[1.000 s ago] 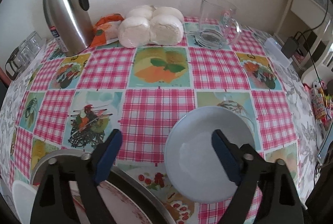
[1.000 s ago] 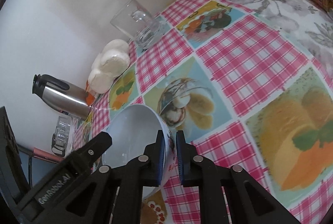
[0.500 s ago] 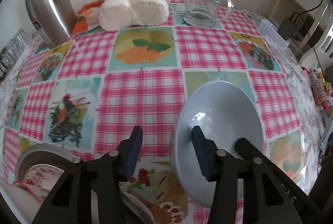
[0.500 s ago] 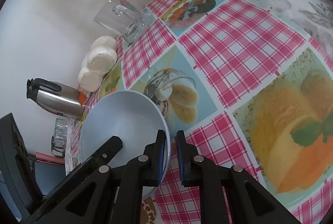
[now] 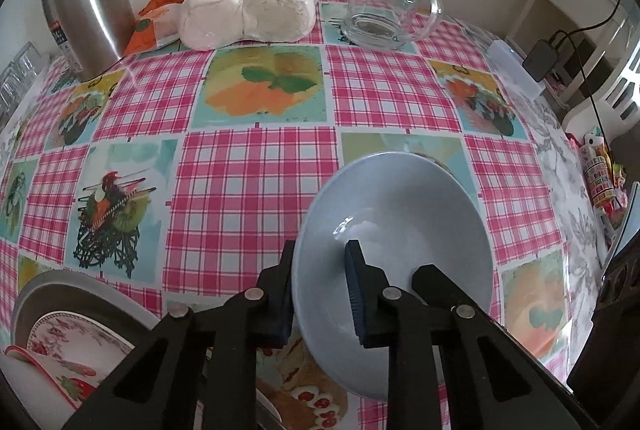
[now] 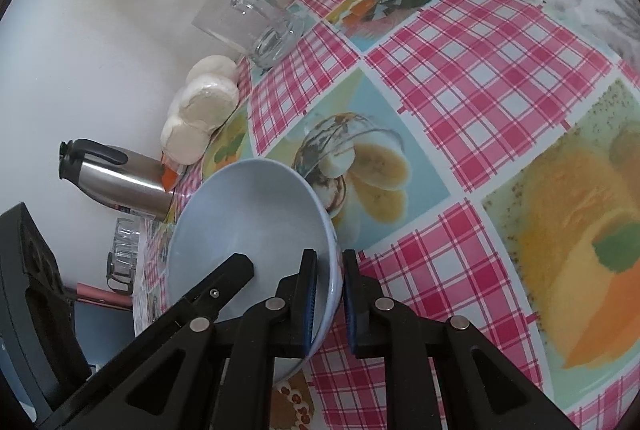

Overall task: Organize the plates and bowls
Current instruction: 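Lift the pale round bowl with both grippers and carry it over the basin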

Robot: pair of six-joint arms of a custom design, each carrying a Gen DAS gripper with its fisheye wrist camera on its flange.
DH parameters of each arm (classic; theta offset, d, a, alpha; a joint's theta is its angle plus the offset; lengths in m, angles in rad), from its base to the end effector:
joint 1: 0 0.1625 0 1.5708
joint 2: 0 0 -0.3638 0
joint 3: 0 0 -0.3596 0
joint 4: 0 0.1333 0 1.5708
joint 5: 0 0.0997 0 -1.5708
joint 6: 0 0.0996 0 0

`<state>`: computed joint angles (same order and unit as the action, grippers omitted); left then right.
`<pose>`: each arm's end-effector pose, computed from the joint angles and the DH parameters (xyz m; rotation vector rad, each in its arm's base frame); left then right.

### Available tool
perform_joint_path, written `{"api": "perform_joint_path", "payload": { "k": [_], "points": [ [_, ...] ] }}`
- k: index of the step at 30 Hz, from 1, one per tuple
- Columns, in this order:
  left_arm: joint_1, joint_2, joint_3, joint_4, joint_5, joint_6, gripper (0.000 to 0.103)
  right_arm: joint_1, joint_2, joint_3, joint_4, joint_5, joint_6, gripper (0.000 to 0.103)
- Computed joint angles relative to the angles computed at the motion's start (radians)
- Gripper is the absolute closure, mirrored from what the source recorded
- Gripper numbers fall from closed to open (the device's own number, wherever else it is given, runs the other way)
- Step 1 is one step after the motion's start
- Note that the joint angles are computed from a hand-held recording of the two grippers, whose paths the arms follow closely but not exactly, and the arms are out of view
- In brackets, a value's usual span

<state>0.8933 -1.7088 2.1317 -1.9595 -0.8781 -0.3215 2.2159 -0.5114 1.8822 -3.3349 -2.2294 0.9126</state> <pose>-0.0816 -0.4155 0.2952 0.4559 2.4474 -0.3930 0.3650 -0.3648 -0.0464 -0.5523 -2.7005 1.0501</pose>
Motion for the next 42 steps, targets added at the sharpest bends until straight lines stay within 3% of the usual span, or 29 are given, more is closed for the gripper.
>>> {"api": "perform_joint_path", "payload": {
  "k": [15,31,42],
  "points": [
    [-0.022,-0.028,-0.012,0.009,-0.034,0.003,0.079,0.026,-0.020,-0.013,0.041,-0.048,-0.017,0.088],
    [-0.132,-0.163,-0.105,0.105,-0.060,-0.018,0.079,0.200,-0.049,-0.157,0.209,-0.238,-0.033,0.087],
    [-0.162,-0.276,-0.209,0.283,-0.062,-0.088,0.079,0.299,0.021,-0.335,0.406,-0.278,0.014,0.087]
  ]
}}
